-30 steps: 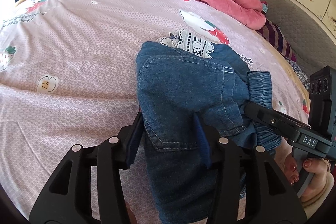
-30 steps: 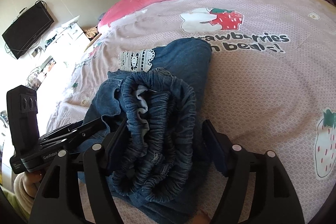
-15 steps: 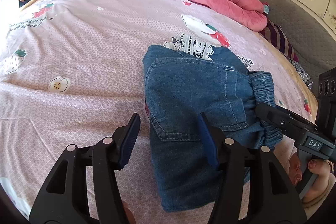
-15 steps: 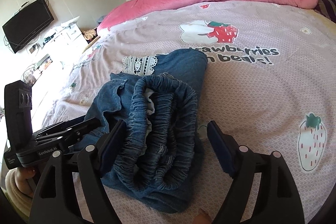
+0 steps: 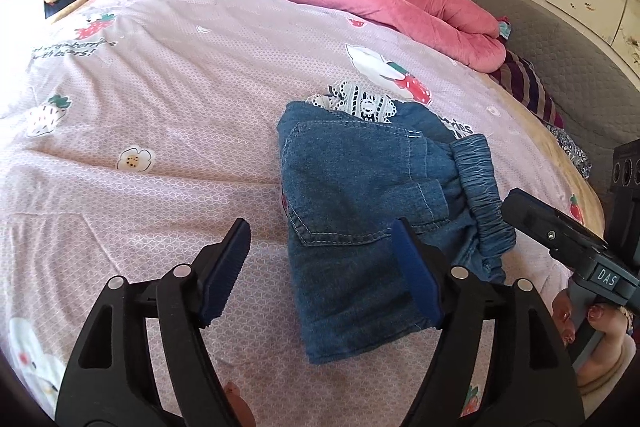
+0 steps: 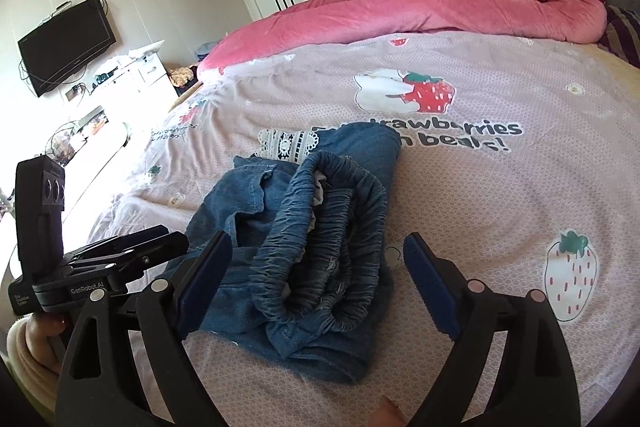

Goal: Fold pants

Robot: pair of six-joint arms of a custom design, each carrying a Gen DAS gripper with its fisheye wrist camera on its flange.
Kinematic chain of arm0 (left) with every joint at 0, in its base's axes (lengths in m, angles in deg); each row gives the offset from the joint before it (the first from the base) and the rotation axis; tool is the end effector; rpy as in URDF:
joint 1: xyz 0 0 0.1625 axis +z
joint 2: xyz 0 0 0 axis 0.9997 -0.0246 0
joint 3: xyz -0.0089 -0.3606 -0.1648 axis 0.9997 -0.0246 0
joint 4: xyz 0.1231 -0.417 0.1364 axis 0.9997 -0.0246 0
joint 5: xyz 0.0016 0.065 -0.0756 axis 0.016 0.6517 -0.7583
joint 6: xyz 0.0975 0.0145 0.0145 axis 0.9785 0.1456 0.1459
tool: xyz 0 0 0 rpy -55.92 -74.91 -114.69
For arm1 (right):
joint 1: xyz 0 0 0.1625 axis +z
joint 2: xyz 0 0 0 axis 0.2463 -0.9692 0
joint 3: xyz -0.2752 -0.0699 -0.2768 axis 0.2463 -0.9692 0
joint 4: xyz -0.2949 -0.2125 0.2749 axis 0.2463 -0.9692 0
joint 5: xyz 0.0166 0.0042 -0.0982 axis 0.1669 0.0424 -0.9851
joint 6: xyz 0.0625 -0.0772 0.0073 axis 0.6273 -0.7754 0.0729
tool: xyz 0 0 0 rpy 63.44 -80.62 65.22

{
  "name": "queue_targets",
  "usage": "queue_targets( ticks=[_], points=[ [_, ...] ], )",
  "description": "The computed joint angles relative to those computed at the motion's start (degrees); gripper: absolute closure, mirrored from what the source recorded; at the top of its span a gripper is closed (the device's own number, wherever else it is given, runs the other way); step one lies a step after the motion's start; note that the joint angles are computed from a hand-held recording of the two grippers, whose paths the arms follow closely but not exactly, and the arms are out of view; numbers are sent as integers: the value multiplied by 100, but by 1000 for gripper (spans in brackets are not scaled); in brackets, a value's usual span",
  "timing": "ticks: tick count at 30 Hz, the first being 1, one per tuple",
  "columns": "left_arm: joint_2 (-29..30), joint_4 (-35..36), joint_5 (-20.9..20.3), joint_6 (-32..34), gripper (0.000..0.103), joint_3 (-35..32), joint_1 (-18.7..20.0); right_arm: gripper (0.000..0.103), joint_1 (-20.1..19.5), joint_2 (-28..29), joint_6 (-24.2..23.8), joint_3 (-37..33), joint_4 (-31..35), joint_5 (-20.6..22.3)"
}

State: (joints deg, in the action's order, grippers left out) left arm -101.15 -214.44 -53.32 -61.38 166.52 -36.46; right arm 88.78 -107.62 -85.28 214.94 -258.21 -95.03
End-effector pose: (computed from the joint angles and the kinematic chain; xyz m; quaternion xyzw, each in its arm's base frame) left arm -0.1773 -0.5105 0.1738 0.2924 0.9213 -0.2122 0.1438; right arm 0.1871 -0.4384 0.1354 0.0852 -0.8748 0.4163 0.2329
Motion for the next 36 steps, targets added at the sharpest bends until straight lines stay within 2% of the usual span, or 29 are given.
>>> queue_targets(
  ticks=[9, 14, 23, 36],
  points=[
    [-290, -182, 231, -19, 20, 253, -168, 10, 247, 39, -208, 47, -349, -236],
    [-561, -249, 435, -41, 11, 444, -312, 9, 492, 187, -585, -3, -706, -647],
    [-1185, 9, 732, -270, 10, 829, -588, 6, 775, 91, -645, 136, -917, -883],
    [-1894, 351, 1040, -507, 10, 1197, -1027, 5, 1366, -75, -450, 483, -1115, -1408]
  ],
)
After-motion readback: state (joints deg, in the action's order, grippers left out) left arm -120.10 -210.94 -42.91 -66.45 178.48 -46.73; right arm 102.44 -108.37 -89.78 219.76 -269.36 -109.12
